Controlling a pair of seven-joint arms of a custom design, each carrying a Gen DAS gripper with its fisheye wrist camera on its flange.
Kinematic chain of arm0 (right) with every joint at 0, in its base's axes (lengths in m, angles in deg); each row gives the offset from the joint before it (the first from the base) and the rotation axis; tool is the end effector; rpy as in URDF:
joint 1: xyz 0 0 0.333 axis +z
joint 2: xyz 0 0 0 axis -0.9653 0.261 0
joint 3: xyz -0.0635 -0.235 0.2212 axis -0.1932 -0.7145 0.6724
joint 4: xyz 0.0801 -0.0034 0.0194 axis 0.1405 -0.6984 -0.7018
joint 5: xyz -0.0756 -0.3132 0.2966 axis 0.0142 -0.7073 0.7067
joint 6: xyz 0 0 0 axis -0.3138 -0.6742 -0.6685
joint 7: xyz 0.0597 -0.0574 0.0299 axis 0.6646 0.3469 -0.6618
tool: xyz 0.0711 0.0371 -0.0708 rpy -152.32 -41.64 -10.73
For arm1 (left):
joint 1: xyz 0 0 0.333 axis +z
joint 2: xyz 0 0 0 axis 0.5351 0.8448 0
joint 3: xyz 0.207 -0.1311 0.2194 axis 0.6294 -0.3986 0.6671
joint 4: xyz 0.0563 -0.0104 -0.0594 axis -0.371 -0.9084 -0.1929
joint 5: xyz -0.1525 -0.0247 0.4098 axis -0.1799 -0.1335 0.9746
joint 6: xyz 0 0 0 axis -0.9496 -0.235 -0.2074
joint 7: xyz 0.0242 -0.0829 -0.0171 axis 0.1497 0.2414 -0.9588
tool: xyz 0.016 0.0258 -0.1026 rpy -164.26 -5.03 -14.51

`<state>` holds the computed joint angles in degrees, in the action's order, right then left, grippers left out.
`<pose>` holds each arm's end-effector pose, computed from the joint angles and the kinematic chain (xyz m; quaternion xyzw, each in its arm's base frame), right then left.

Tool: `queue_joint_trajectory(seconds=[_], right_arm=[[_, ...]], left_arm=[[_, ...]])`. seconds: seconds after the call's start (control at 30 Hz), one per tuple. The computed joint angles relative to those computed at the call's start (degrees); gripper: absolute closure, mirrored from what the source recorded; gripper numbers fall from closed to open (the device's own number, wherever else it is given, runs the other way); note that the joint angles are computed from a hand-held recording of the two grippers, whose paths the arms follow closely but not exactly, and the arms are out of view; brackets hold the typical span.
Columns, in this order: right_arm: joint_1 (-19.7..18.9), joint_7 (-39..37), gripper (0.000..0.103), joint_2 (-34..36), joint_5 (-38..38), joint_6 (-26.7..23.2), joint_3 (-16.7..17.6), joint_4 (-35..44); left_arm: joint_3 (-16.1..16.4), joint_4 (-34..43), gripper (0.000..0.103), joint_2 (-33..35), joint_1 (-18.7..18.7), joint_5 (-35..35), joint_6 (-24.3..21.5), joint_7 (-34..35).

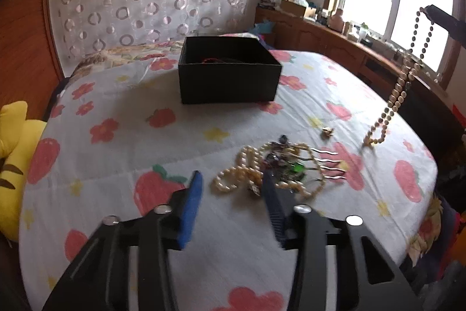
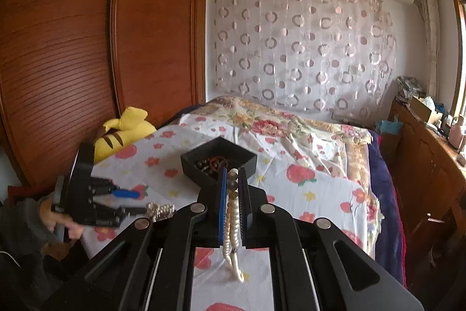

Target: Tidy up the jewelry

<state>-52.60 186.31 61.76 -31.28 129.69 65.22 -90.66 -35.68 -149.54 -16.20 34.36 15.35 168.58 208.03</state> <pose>0.6540 0.2636 0.4974 -0.6670 0.5464 -0.3268 0.3870 0.7419 -0.1750 0.3405 -0.4147 0.8260 -0.3582 0.1319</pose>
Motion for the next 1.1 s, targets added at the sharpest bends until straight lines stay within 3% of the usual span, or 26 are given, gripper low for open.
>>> queue_joint_trajectory(seconds=[0.23, 0.47, 0.53, 0.63, 0.67, 0.93, 1.0, 1.1], right_arm=[[0.50, 1.33, 0.094, 0.49, -0.31, 1.09, -0.73, -0.59], [1.09, 1.97, 0.094, 0.87, -0.87, 1.63, -1.22, -0.69], [1.30, 2.34, 0.094, 0.92, -1.29, 1.70, -1.43, -0.81], [1.22, 2.25, 0.094, 1.09, -0.89, 1.88, -1.34, -0.78], [1.28, 2.32, 0.094, 1.17, -0.89, 1.96, -1.41, -0.83], [1.91, 3.71, 0.094, 1.32, -1.84, 2.90, -2.30, -1.27], [2.09, 3.79, 0.094, 1.36, -2.13, 3.17, -2.41, -1.26], [2.14, 3.48, 0.094, 1.39, -2.03, 3.47, -2.41, -1.42]], left_arm=[[6.60, 4.40, 0.077, 2.56, -5.64, 10.56, -4.58, -8.62], [5.81, 5.86, 0.078, 3.85, -5.67, 14.68, -4.00, -10.19], [4.76, 6.87, 0.095, 4.41, -4.86, 14.59, -5.27, -9.18], [4.27, 6.39, 0.098, 4.06, -4.47, 14.51, -5.30, -8.19], [2.84, 5.42, 0.103, 3.51, -3.31, 12.97, -3.94, -6.63], [-4.00, 1.55, 0.103, -2.12, 1.66, 1.23, -2.13, 4.82], [-3.19, 1.66, 0.103, -2.83, 0.80, 0.06, -2.08, 6.02], [0.93, 3.35, 0.103, -2.31, -2.49, 3.40, -5.01, 3.19]])
